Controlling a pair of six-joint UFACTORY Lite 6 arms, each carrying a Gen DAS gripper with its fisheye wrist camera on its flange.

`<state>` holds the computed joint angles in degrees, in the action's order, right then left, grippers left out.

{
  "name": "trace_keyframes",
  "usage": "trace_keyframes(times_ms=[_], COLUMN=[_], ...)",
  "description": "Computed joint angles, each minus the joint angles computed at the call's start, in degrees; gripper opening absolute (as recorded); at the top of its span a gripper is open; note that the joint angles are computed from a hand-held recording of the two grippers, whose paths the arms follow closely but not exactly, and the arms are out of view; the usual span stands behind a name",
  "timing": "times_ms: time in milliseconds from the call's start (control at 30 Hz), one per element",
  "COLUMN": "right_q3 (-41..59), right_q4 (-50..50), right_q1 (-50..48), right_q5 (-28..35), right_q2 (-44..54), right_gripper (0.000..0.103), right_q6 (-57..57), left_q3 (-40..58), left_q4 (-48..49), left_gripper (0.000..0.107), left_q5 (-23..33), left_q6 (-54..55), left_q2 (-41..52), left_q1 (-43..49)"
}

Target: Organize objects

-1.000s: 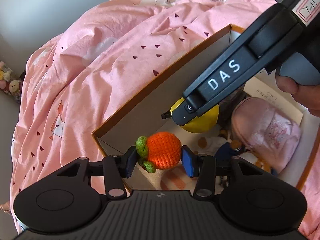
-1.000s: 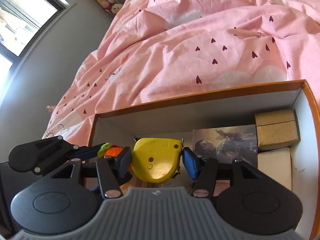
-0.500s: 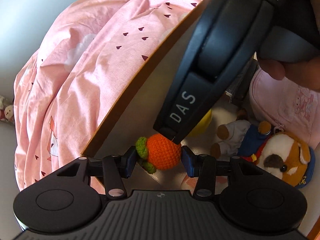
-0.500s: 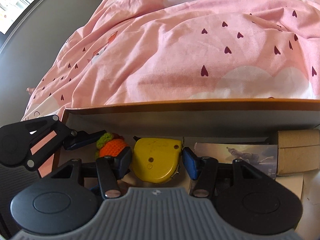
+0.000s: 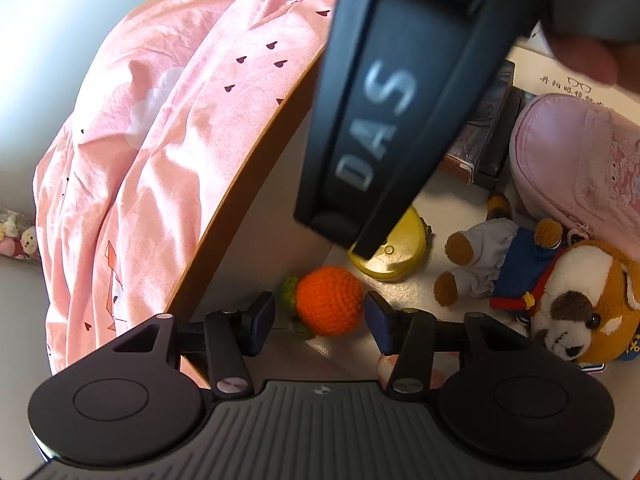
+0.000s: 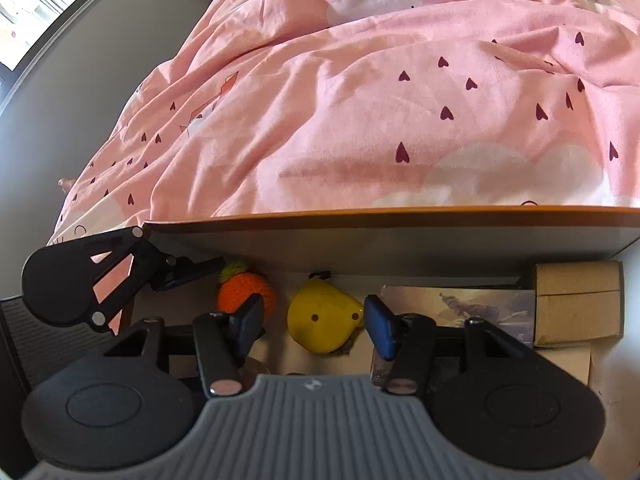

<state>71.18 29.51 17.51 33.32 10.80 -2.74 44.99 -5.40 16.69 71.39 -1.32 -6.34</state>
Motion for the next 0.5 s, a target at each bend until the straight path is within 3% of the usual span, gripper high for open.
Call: trace_keyframes(times_ms=[233, 500], right_q3=[-3.57, -9.15], right_q4=[-5.73, -14.48], right_q1=[1.01, 1.82], right_q5=[-1.07, -0.48], right_q2=[-5.45, -17.03], right_gripper=[0.058, 0.059], right_q6=[3.83, 10.67], left_q3=[-1.99, -7.45], left_q4=[-7.09, -27.54], left_gripper=[0.066, 0.067], left_q5=[2.7, 13.31], left_q6=[6.67, 16.98], left_q2=[-4.59, -21.19], left_q1=[2.65, 13.85])
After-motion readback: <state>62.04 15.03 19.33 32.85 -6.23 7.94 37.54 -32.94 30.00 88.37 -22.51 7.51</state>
